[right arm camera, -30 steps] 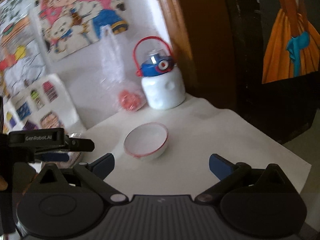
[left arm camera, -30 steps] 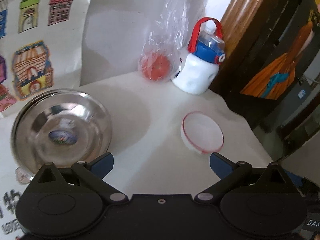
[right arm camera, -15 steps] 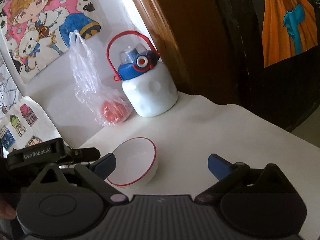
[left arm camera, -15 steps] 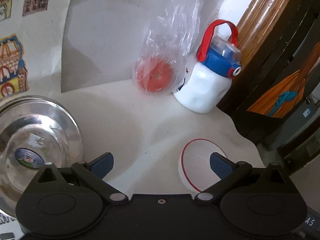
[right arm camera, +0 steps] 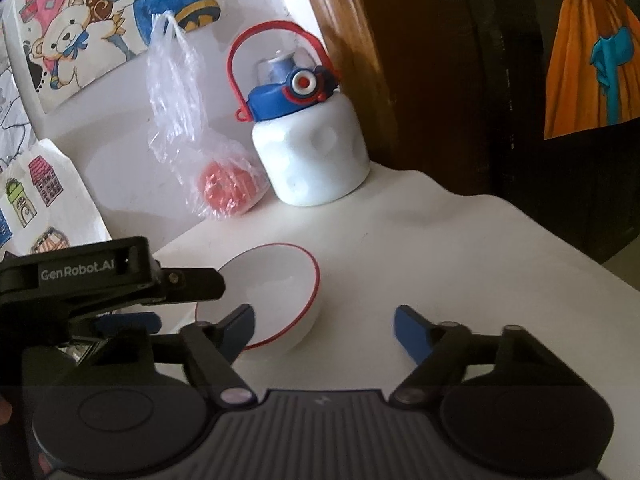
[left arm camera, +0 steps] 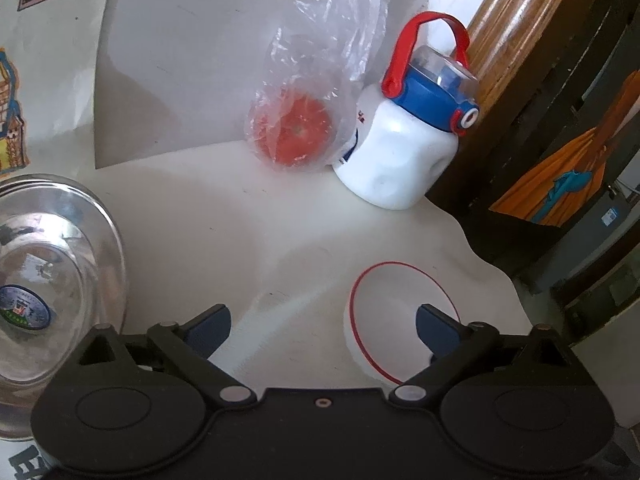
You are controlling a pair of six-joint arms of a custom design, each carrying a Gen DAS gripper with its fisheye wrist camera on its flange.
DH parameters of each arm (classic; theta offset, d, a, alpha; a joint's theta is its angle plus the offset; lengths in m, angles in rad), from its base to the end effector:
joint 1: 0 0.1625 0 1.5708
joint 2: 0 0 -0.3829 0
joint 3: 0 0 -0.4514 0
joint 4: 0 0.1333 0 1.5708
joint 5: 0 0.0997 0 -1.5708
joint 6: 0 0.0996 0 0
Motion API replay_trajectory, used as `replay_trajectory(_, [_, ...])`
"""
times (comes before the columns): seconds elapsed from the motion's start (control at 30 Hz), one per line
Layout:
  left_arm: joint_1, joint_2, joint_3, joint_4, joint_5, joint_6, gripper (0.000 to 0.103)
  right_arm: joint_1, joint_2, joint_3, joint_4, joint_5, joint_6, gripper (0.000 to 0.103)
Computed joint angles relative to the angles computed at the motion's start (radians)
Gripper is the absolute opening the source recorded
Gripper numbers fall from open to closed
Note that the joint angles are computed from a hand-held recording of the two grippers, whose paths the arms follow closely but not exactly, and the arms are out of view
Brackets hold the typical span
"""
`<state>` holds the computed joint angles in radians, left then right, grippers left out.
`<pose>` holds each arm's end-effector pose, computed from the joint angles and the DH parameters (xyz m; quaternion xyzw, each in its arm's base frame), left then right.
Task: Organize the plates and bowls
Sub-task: 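Move both grippers to the small red-rimmed white bowl near the bottle, then close the left gripper on the small bowl rim while the right gripper closes too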
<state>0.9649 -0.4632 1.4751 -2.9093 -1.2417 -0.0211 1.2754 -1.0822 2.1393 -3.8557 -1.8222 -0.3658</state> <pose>-0.2664 -0.6750 -0.1064 0.2551 0.9397 -0.2024 0.1043 -0.0493 -0.5347 0.1689 -0.0436 -0.8130 0.5073 0.2824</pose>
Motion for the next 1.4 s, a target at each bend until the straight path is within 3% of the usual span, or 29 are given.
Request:
replay_trajectory(0.27, [0.006, 0.007, -0.011, 0.015, -0.021, -0.003, 0.086, 0.0, 0.001, -0.006, 0.01, 0.016, -0.01, 0.055])
replay_trajectory(0.47, [0.007, 0.014, -0.021, 0.016, -0.031, -0.003, 0.071, -0.003, 0.0, -0.011, 0.035, 0.043, -0.006, 0.038])
replay_trajectory(0.63, [0.011, 0.015, -0.035, 0.071, -0.055, 0.005, 0.04, -0.007, -0.003, -0.01, 0.053, 0.067, 0.002, 0.036])
replay_trajectory(0.93, [0.008, 0.018, -0.041, 0.077, -0.064, 0.026, 0.014, -0.031, -0.01, -0.002, 0.056, 0.115, 0.048, 0.032])
replay_trajectory(1.13, [-0.008, 0.007, -0.012, 0.045, -0.043, 0.044, 0.012, -0.02, 0.001, 0.004, 0.024, 0.08, 0.056, 0.023])
replay_trajectory(1.4, [-0.02, -0.047, 0.048, 0.072, -0.041, 0.021, 0.012, -0.007, -0.044, 0.07, 0.03, 0.069, 0.11, 0.021])
